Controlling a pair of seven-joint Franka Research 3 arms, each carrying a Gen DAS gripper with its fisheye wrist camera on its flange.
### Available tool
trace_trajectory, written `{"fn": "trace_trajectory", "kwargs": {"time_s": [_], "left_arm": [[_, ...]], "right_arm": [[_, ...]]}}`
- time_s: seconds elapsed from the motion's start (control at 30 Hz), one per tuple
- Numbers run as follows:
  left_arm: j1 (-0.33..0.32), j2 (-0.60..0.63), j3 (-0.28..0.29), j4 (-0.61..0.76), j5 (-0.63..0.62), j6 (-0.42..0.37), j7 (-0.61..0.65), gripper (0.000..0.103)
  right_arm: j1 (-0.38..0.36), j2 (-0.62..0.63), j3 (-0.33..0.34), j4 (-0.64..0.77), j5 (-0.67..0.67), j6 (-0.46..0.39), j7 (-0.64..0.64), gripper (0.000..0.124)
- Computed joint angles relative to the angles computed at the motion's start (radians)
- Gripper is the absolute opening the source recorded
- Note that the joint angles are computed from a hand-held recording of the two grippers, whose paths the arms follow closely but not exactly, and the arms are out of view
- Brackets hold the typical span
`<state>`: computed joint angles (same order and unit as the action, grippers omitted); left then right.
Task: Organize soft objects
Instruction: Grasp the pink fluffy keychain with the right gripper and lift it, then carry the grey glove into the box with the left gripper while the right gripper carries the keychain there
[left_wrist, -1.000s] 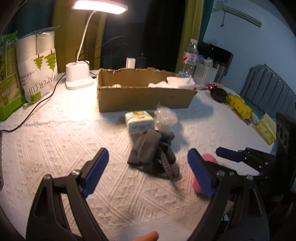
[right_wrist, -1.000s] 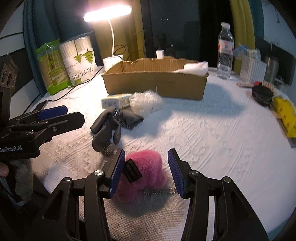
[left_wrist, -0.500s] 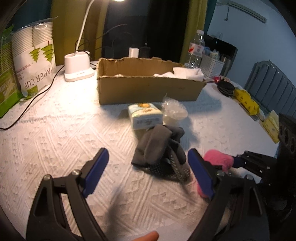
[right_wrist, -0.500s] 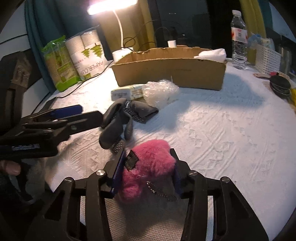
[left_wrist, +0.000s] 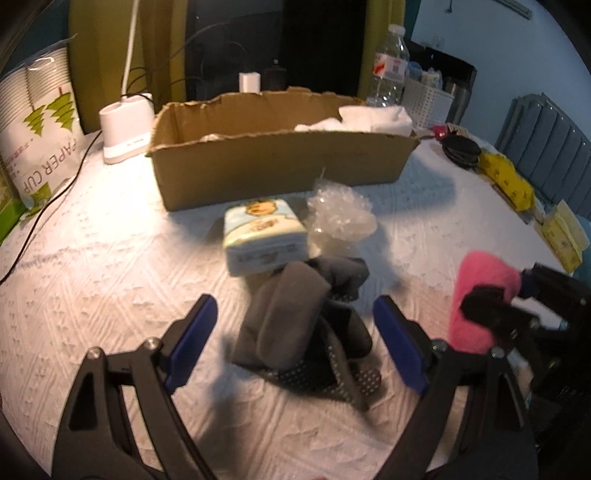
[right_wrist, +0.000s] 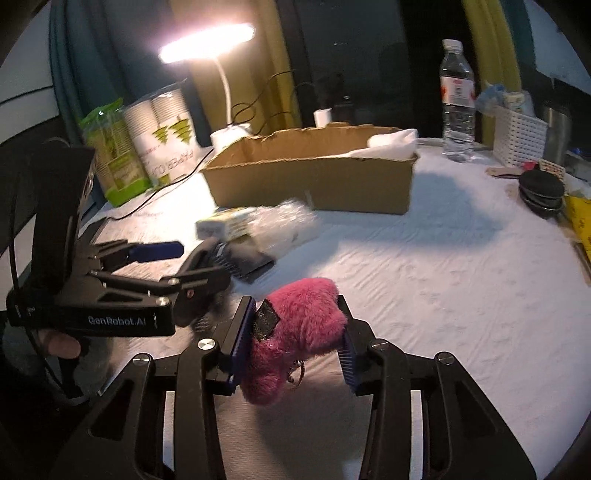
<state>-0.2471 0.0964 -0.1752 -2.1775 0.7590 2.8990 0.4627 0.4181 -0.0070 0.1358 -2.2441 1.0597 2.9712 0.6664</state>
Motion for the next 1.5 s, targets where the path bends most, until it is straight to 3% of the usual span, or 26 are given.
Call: {"fn": "trace_trajectory", "kwargs": {"time_s": [0.07, 0.17, 0.33, 0.53, 0.7, 1.23, 1.5], "left_arm": [[0.003, 0.013, -0.011, 0.011, -0.045, -0.014, 0.050, 0.064], [-0.004, 0.023, -0.010, 0.019, -0.056, -0.028, 0.071, 0.047], [-0.007, 0.015, -0.010, 0.006, -0.077, -0.001, 0.104, 0.033], [-0.009, -0.015, -0.013, -0.024, -0.092, 0.051, 0.123, 0.031], [-0.006, -0.052, 0.000, -0.042, 0.017, 0.086, 0.022, 0.031], [0.086, -0.151, -0.036, -0.091, 0.139, 0.129, -0.083, 0.031], [0.105, -0.154, -0.039, -0.130, 0.065, 0.165, -0.015, 0.031]], "right_arm": [[-0.005, 0.000, -0.005, 0.001, 0.009, 0.001, -0.008, 0.043], [-0.011, -0.004, -0.010, 0.000, 0.028, 0.001, -0.027, 0.043], [-0.012, -0.009, -0.010, -0.001, 0.035, 0.013, -0.036, 0.043], [-0.003, -0.022, -0.009, -0.005, 0.032, 0.029, -0.040, 0.043], [0.007, -0.034, -0.011, -0.006, 0.012, 0.043, -0.029, 0.043], [0.030, -0.023, -0.010, 0.050, -0.042, 0.054, -0.011, 0.043], [0.026, 0.035, 0.015, 0.137, -0.046, 0.038, -0.034, 0.043]]}}
